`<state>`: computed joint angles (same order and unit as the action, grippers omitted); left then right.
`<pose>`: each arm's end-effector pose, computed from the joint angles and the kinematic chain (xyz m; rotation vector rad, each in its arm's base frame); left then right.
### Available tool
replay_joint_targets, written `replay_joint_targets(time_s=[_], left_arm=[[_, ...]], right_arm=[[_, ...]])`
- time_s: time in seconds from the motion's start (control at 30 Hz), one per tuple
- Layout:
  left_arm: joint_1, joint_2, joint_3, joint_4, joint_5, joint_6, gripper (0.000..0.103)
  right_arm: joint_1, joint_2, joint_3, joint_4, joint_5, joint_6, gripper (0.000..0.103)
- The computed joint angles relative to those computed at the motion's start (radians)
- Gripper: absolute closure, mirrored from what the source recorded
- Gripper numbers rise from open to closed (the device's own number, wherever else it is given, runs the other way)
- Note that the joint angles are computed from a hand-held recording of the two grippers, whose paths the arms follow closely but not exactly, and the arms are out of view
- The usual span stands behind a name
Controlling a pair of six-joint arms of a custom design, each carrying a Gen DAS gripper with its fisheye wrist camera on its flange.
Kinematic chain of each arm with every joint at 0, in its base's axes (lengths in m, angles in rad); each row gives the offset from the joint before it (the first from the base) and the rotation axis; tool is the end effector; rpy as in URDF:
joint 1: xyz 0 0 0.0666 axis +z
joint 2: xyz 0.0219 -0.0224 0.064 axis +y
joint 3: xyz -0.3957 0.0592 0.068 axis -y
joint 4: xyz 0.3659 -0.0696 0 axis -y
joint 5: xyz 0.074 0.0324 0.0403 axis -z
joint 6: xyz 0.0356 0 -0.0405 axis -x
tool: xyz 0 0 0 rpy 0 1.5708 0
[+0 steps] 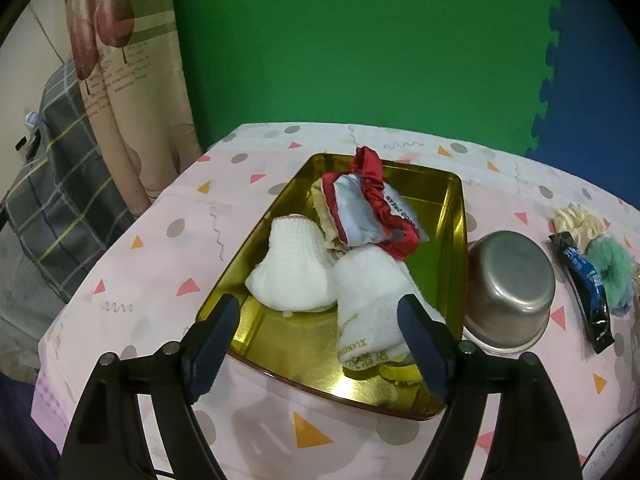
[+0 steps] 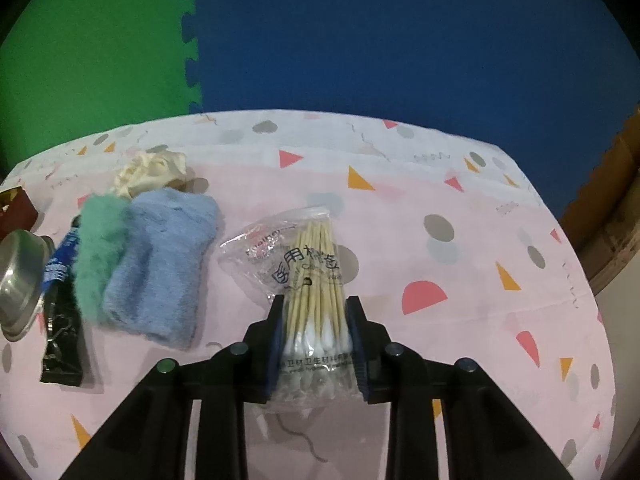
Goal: Organize soft objects
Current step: 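Carry the cotton swab bag into the tin tray and open the right gripper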
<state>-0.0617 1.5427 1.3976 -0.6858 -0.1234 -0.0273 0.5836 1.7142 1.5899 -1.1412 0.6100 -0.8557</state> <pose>0.5136 -0.0277 0.3943 0.0493 2.3970 0.1321 0.4618 0.2800 0.3687 0.4584 2.4572 -0.3379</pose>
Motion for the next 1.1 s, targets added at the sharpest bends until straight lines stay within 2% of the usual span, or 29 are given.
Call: replay_joint_targets(time_s=[0.3,0.57,0.73,0.87,0.97,1.1], left_arm=[[0.007,-0.015,-0.009,0.020,-0.018,0.010,0.023],[0.035,-0.016,0.004,0.022,-0.053,0.027,0.022],[0.070,0.001,0.031,-0.013,-0.045,0.075,0.022],[0.092,0.008,0.043,-0.024,-0.051,0.090,0.022],[0.109,0.014,0.051,-0.031,-0.058,0.095,0.022],[0.130,0.023,0.062,-0.037,-0.079,0.105,0.022]], right_arm=[[0.039,-0.016,0.058,0.003,0.018,0.019,0.074],[0.090,0.040,0.198,0.047,-0.017,0.087,0.074],[0.124,0.129,0.352,0.063,-0.084,0.166,0.074],[0.154,0.232,0.519,0.035,-0.129,0.232,0.074],[0.173,0.322,0.667,-0.003,-0.172,0.276,0.074],[0.201,0.476,0.928,-0.099,-0.217,0.325,0.074]])
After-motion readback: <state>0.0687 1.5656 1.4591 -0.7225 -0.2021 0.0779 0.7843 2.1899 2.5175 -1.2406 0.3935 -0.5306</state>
